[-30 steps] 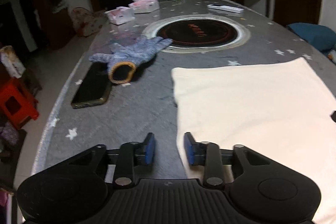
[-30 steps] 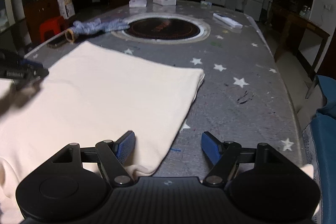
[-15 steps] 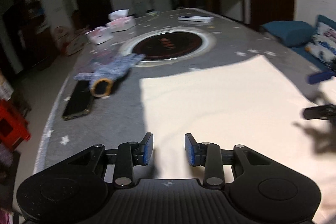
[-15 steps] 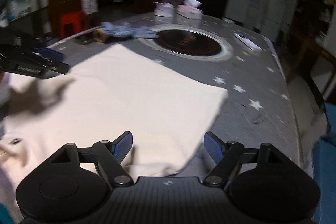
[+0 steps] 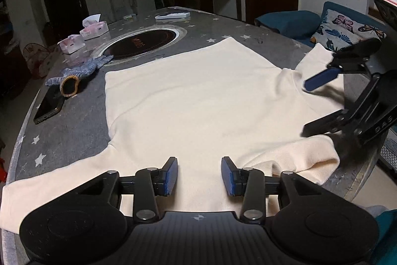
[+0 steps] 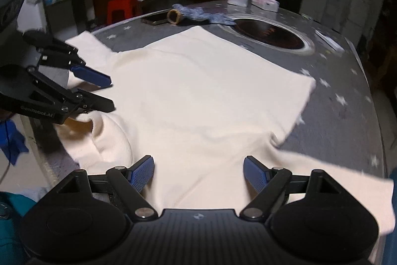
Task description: Fold clothes
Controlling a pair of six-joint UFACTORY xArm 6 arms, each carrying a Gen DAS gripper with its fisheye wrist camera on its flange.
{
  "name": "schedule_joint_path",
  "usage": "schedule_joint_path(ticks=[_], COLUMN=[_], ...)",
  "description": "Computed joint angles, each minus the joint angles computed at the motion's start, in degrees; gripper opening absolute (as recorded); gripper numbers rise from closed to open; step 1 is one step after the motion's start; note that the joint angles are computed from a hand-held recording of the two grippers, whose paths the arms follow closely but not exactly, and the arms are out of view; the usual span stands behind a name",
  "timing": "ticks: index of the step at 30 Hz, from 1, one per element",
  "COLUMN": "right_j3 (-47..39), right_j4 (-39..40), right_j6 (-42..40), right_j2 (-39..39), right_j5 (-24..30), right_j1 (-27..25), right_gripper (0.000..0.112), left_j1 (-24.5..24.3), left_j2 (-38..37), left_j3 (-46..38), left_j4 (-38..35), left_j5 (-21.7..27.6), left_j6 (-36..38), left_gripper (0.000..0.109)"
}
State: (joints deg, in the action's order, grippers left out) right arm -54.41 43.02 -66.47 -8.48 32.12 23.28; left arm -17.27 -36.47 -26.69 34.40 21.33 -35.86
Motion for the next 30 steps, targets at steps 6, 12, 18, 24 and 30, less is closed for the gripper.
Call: schedule_joint_path(ticks=[6, 12, 18, 24, 30], right_j3=[0.8, -1.5, -2.8, -2.6, -2.9], right_j4=[1.4, 3.6, 1.6, 1.4, -3.1], right_j6=[4.9, 7.2, 10.8, 15.1, 23.9], right_j2=[-0.6, 0.9, 4.5, 5.4, 7.9], right_j5=[1.2, 0.5, -4.7, -9.9, -16.9], right_j1=[-4.4, -6.4, -7.2, -10.6, -13.9], right_gripper=[0.082, 0.081, 0.081, 0.075, 0.059], left_j1=[0.1, -0.6, -0.3, -0.6, -0.9], left_j2=[-0.3, 1.1, 1.2, 1.5, 2.0], left_j3=[0.5, -0.7, -0.5, -1.4, -2.6], left_j4=[-1.4, -2.1, -4.1, -3.7, -1.8], left_j5=[-0.6, -0.5, -1.0, -0.6, -0.8], left_j6=[1.1, 2.4, 3.4, 3.5, 2.0], left_gripper=[0.043, 0.044, 0.046, 0.048, 0.051])
